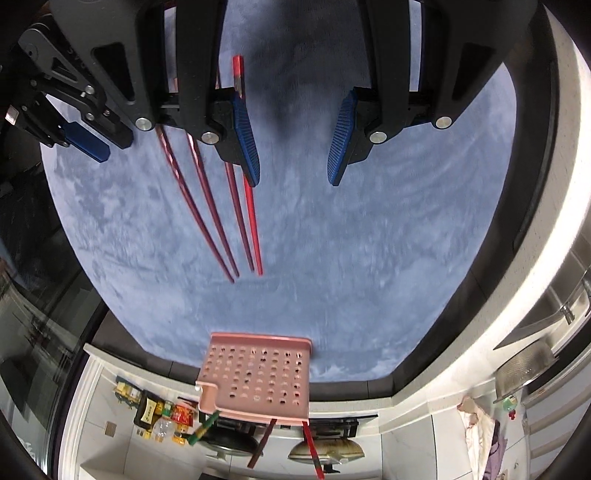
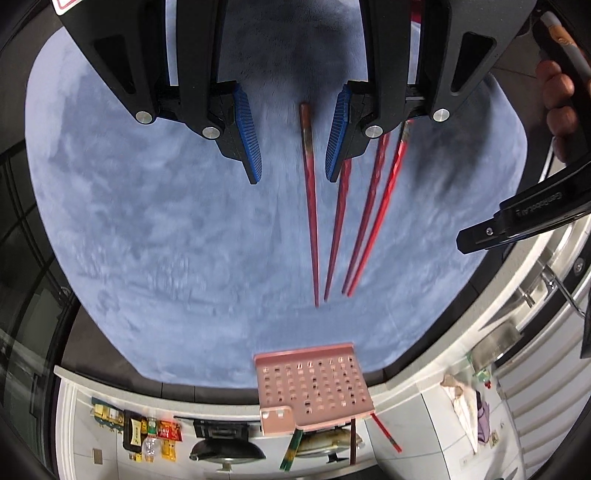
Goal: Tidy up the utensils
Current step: 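Move both tools back over the remaining red chopsticks on the mat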
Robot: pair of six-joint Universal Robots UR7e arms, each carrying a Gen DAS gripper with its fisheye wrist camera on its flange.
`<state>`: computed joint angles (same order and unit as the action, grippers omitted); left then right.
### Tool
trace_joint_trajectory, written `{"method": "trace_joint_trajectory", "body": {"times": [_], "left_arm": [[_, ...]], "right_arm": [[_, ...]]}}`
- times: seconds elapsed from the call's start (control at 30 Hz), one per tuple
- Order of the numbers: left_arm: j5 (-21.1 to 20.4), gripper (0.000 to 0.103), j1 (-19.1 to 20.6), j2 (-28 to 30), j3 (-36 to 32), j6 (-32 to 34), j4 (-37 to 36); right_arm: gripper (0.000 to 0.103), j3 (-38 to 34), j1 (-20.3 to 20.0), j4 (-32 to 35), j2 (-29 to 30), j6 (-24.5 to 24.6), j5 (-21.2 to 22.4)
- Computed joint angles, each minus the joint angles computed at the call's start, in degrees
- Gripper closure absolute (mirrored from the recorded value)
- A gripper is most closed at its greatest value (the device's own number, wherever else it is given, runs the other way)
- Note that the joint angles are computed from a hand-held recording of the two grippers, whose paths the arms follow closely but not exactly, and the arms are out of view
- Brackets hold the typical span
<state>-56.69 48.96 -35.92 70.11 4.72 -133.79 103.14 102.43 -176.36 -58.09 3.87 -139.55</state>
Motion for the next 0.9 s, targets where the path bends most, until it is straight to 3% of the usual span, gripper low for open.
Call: {"method": "trace_joint_trajectory", "body": {"times": [0.2,0.7,0.77,0.9], "left_arm": [[0.47,0.067,0.13,-0.65,1.97,-0.26,-0.39],[0.49,0.066,0.79,-0.98,3.63,-1.88,1.18],[0.24,0.055,0.88,-1.17,3.92,-2.14,1.48],[-0.48,0.053,0.82,-1.87,5.25,-1.84,1.18]], "right_arm": [[0.067,-0.12,-0.93,0.87,1.21,0.93,0.00],[0.084,-1.15,-1.81,2.21,3.36,0.05,-1.02],[0.092,-1.08,-1.83,2.39,3.30,0.59,-0.97],[0.095,-0.39,-1.80,2.21,2.83,1.38,-0.97]]}}
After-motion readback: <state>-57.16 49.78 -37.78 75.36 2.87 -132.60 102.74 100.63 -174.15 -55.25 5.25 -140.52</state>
